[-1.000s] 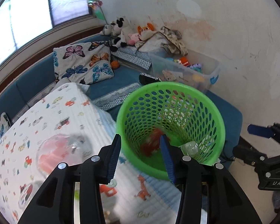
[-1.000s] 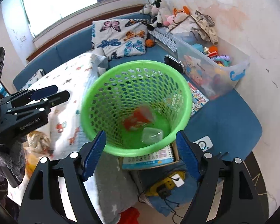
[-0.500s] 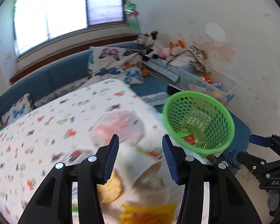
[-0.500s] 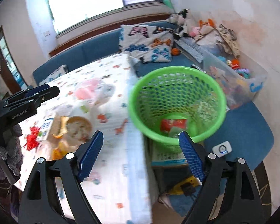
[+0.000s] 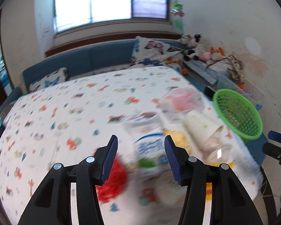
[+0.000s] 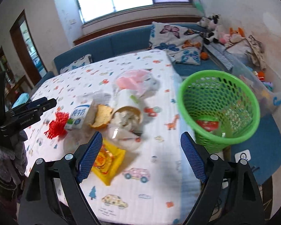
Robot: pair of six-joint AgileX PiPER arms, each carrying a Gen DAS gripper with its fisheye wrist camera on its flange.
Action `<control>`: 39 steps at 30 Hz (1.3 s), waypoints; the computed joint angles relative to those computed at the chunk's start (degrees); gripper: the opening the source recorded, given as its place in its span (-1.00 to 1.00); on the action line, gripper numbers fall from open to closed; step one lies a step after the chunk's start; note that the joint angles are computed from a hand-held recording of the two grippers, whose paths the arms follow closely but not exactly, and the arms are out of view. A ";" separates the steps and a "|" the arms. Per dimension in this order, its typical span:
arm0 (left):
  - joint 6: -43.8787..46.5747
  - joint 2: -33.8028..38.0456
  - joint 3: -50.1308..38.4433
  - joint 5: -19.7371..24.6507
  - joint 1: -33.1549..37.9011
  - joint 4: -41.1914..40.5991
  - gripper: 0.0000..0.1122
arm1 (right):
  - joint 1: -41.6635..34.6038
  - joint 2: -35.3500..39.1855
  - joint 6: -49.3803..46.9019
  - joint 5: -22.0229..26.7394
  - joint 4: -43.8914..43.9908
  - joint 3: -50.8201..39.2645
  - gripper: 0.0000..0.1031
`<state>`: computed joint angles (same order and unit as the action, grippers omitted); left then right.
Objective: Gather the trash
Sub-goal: 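Grasp the red mesh netting with the left tool while the right tool approaches the snack wrapper, then grasp the yellow snack wrapper with the right tool and lift it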
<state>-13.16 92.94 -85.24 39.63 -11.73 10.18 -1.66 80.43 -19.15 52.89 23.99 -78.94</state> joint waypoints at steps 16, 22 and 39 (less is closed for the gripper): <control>6.35 -2.18 12.79 -5.35 10.79 -7.91 0.11 | 6.97 0.82 0.73 -3.51 0.86 9.00 0.65; 10.25 0.47 11.88 -5.75 11.55 -11.98 0.11 | 8.64 2.17 1.30 -5.28 2.40 10.98 0.57; 23.72 0.60 12.08 -5.26 14.40 -24.47 0.25 | 9.54 5.14 -0.45 -5.63 7.69 9.94 -0.26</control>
<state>10.56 93.54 -73.16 34.38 2.67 -14.29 7.88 85.57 -19.59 47.26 31.68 -69.00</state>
